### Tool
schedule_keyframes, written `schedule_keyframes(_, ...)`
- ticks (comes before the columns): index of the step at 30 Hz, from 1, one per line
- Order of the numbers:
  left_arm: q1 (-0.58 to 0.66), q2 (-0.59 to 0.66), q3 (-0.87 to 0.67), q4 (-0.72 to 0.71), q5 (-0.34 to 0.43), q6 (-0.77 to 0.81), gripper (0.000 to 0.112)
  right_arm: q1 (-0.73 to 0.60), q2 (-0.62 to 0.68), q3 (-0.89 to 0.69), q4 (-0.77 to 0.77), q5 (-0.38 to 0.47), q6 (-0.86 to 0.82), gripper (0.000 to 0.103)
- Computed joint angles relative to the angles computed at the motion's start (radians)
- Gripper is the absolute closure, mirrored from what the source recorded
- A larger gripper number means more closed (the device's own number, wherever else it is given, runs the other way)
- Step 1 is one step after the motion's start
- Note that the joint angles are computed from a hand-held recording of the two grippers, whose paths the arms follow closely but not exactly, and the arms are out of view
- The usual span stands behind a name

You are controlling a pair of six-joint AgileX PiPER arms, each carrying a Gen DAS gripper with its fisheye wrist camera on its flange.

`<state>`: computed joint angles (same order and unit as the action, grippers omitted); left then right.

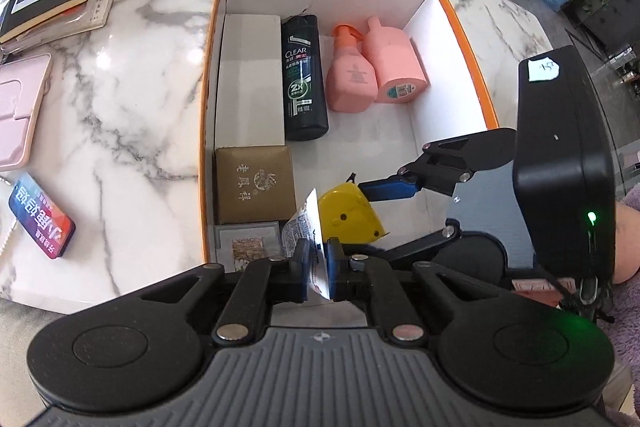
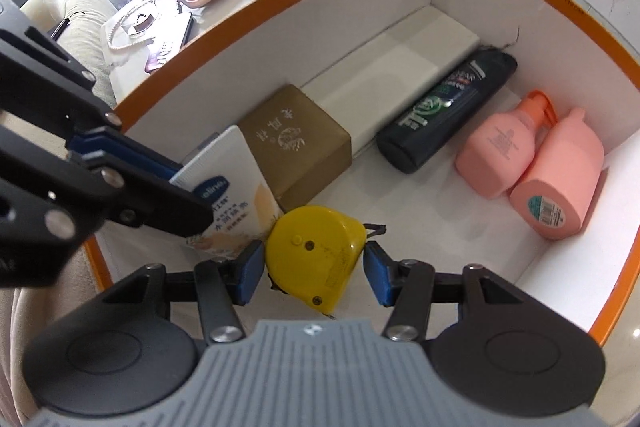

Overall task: Organize rigid objects
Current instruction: 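Lower the white tube and tape measure into the box and open both grippers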

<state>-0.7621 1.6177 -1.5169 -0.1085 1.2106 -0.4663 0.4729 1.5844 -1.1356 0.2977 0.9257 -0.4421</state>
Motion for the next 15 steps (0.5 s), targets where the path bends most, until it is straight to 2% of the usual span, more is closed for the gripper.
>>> schedule_keyframes(7, 0.052, -0.042, 0.018, 0.002, -0.057, -0.026, 0.089, -0.019, 0.045, -0.051, -0.07, -0.034, 0.056, 0.048)
schedule_keyframes(12, 0.063, -0.038, -0.006, 0.064, -0.064, -0.07, 0.088, -0.012, 0.121, -0.132, -0.06, -0.01, 0.017, 0.047)
schedule_keyframes(15, 0.076, -0.035, 0.001, 0.049, -0.074, -0.063, 0.087, 0.0, 0.17, -0.18, -0.076, 0.003, 0.023, 0.047)
